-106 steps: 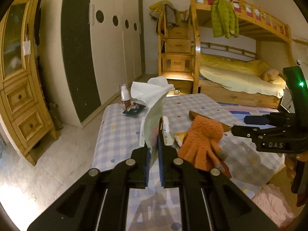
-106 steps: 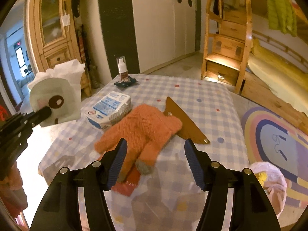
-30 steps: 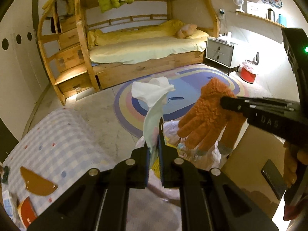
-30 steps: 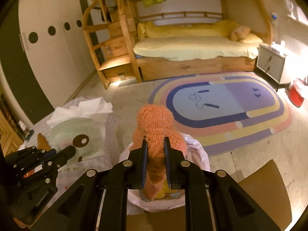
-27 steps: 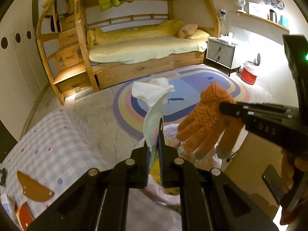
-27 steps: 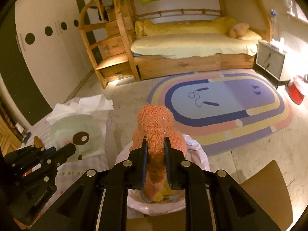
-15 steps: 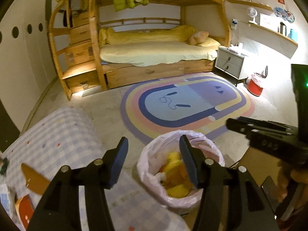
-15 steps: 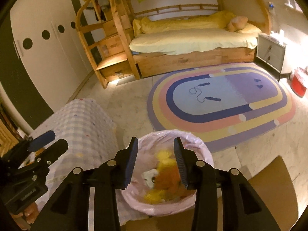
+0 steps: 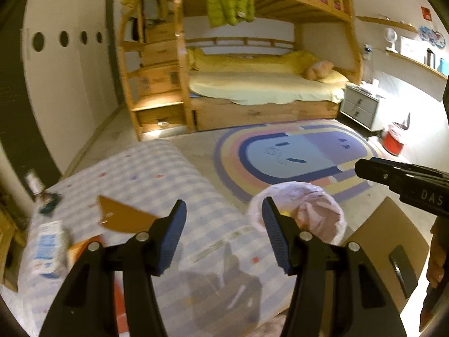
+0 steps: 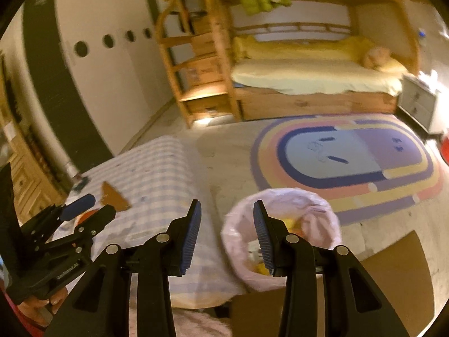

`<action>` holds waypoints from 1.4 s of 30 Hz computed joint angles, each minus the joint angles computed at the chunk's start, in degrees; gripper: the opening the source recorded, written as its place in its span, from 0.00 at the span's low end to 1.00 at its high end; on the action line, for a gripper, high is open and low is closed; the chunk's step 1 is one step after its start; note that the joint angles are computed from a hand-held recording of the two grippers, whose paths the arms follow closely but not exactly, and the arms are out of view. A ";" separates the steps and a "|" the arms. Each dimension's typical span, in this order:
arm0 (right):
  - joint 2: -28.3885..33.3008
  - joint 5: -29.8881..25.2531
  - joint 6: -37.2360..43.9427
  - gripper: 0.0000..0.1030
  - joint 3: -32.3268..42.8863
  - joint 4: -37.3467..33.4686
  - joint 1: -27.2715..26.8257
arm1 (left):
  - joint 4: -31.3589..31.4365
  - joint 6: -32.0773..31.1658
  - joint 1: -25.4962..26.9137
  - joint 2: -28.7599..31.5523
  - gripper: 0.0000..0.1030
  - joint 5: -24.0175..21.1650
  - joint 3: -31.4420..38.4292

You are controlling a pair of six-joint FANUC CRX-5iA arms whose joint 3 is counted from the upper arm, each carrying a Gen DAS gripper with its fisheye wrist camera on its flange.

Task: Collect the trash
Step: 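Move both grippers back over the table, then grasp the red KEEP box with the right gripper while the left grasps the white milk carton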

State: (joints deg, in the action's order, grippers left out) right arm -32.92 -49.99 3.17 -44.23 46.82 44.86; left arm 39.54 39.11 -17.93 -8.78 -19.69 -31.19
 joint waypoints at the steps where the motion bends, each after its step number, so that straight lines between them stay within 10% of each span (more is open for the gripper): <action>1: 0.53 0.47 0.10 0.40 0.27 0.42 0.69 | -0.51 0.32 1.07 -1.19 0.57 0.16 -0.86; 9: 8.97 6.36 7.68 0.46 6.00 -2.21 4.90 | -3.42 3.41 12.58 -8.65 0.63 0.90 -6.36; 23: 25.23 10.78 15.73 0.85 16.70 -5.14 9.05 | -5.14 6.37 29.75 -13.19 0.78 -0.67 -11.74; 42: 42.45 6.51 33.35 0.87 32.52 -17.50 9.12 | -0.47 1.72 32.47 -10.79 0.80 -0.62 -13.50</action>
